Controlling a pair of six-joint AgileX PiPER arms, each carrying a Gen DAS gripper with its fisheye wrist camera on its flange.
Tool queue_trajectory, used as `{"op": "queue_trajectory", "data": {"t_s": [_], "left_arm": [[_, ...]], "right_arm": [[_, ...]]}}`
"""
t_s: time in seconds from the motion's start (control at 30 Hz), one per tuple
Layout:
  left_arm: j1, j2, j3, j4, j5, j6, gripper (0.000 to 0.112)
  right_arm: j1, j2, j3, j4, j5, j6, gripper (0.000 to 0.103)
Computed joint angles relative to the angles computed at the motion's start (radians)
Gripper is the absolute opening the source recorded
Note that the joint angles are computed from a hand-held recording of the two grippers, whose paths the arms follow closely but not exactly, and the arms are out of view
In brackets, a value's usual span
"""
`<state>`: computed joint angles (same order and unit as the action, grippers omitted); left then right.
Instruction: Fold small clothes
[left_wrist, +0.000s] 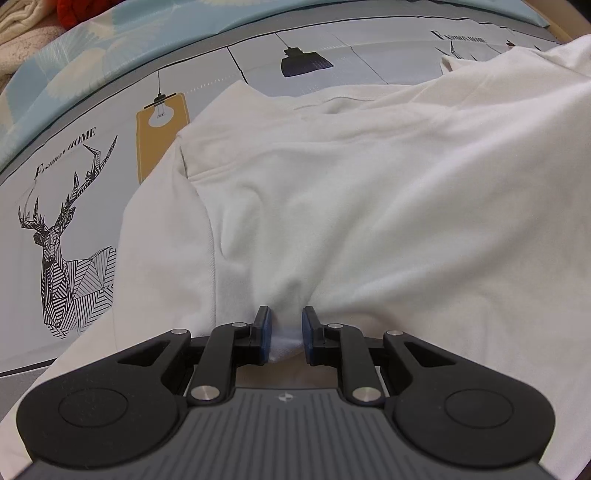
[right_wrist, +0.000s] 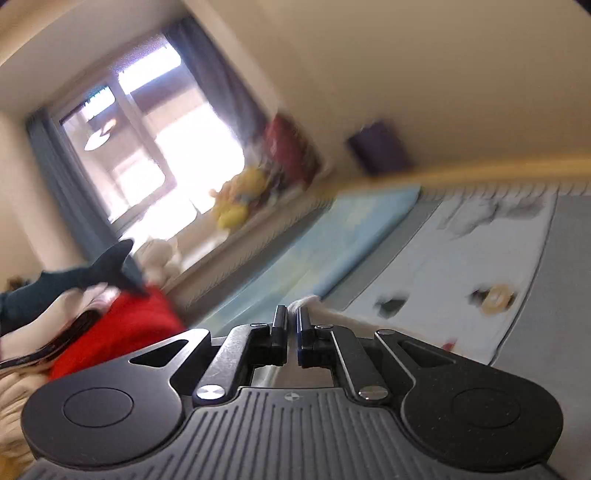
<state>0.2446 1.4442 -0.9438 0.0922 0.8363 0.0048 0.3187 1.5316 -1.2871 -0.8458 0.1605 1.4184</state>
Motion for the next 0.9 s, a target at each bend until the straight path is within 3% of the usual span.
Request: {"op": "queue_trajectory", "data": {"t_s": [0.07, 0.2, 0.23, 0.3, 0.33, 0.47, 0.57, 0.67, 0.77, 0.87, 0.9], "left_arm": [[0.0, 0.001, -0.001, 0.002, 0.001, -0.001, 0.02], [-0.008, 0.002, -0.001, 0.012, 0.002, -0.012, 0.02], [-0.008, 0.002, -0.001, 0.013, 0.001, -0.013, 0.02], [-0.007, 0.003, -0.001, 0.011, 0.001, -0.012, 0.02], [-0.006, 0.004, -0.002, 0.01, 0.0, -0.012, 0.02], [-0.014, 0.007, -0.002, 0.024, 0.0, -0.021, 0.02], [-0.023, 0.006, -0.001, 0.037, 0.0, -0.028, 0.02], [-0.012, 0.008, -0.002, 0.022, 0.0, -0.003, 0.02], [0.01, 0.016, -0.011, -0.009, 0.006, 0.03, 0.02], [0.012, 0.022, -0.017, -0.01, 0.007, 0.039, 0.021], [0.007, 0.022, -0.017, -0.004, 0.007, 0.036, 0.021]], "right_arm": [[0.009, 0.021, -0.029, 0.2, 0.147, -0.148, 0.004], [-0.053, 0.194, -0.215, 0.599, 0.546, -0.511, 0.004], [-0.084, 0.229, -0.239, 0.688, 0.606, -0.544, 0.004], [-0.114, 0.283, -0.307, 0.752, 0.741, -0.59, 0.005], [-0.116, 0.292, -0.324, 0.75, 0.767, -0.602, 0.006], [-0.076, 0.27, -0.311, 0.553, 0.689, -0.566, 0.007], [-0.054, 0.273, -0.286, 0.377, 0.573, -0.566, 0.022], [-0.073, 0.322, -0.308, 0.516, 0.449, -0.822, 0.024], [-0.036, 0.357, -0.314, 0.563, 0.417, -1.079, 0.03], [0.041, 0.406, -0.323, 0.407, 0.4, -1.156, 0.05], [0.072, 0.432, -0.342, 0.307, 0.429, -1.13, 0.049]]}}
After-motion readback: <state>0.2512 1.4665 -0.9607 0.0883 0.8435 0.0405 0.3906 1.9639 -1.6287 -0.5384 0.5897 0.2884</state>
